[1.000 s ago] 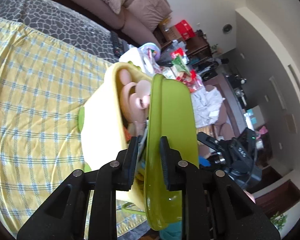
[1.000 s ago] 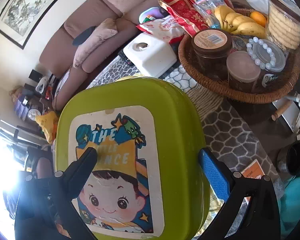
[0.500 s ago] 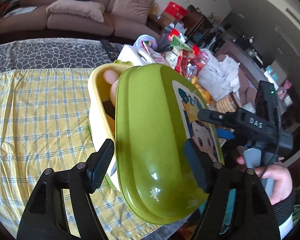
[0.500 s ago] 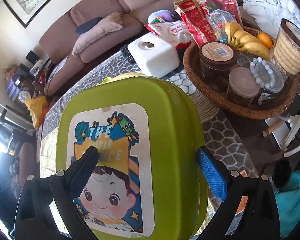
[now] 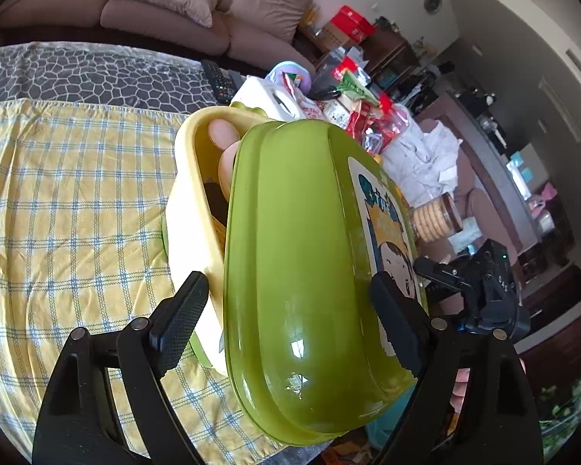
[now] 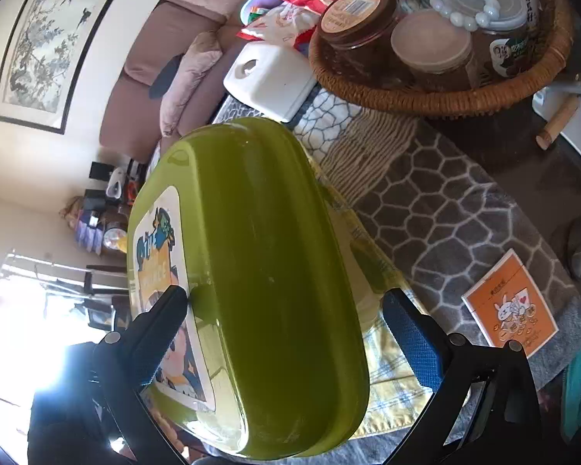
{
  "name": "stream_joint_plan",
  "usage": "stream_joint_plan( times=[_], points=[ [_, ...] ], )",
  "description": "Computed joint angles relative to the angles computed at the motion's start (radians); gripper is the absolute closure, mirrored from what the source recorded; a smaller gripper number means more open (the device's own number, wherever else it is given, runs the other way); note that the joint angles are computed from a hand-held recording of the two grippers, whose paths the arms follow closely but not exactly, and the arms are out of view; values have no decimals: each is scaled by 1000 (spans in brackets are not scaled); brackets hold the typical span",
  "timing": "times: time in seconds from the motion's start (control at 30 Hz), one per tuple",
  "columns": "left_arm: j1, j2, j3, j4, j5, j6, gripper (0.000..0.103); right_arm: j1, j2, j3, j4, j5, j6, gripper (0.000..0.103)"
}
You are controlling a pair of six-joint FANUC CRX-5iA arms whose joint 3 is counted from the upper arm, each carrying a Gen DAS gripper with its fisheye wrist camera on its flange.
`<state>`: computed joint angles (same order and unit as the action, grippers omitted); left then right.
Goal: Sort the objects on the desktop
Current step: 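Swing the green lid down over the basin with both grippers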
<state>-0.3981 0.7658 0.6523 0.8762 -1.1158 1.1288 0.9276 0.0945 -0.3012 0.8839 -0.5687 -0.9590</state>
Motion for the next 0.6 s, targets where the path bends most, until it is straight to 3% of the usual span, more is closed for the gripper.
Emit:
stream_joint_plan(
  times=[0.03, 0.2, 0.3, 0.6],
  points=[
    [1, 0, 0, 1, -2, 2, 19, -6, 4, -1, 13, 26, 1, 5],
    [7, 22, 19, 32, -24, 31, 20, 17, 30, 91, -110, -61, 180, 6],
    [11, 34, 23, 59, -39, 48, 20, 28, 32, 116, -98, -91, 220, 16],
    [28, 58, 19, 147, -68, 125, 19, 59, 175, 461, -276, -449, 593, 13]
  ],
)
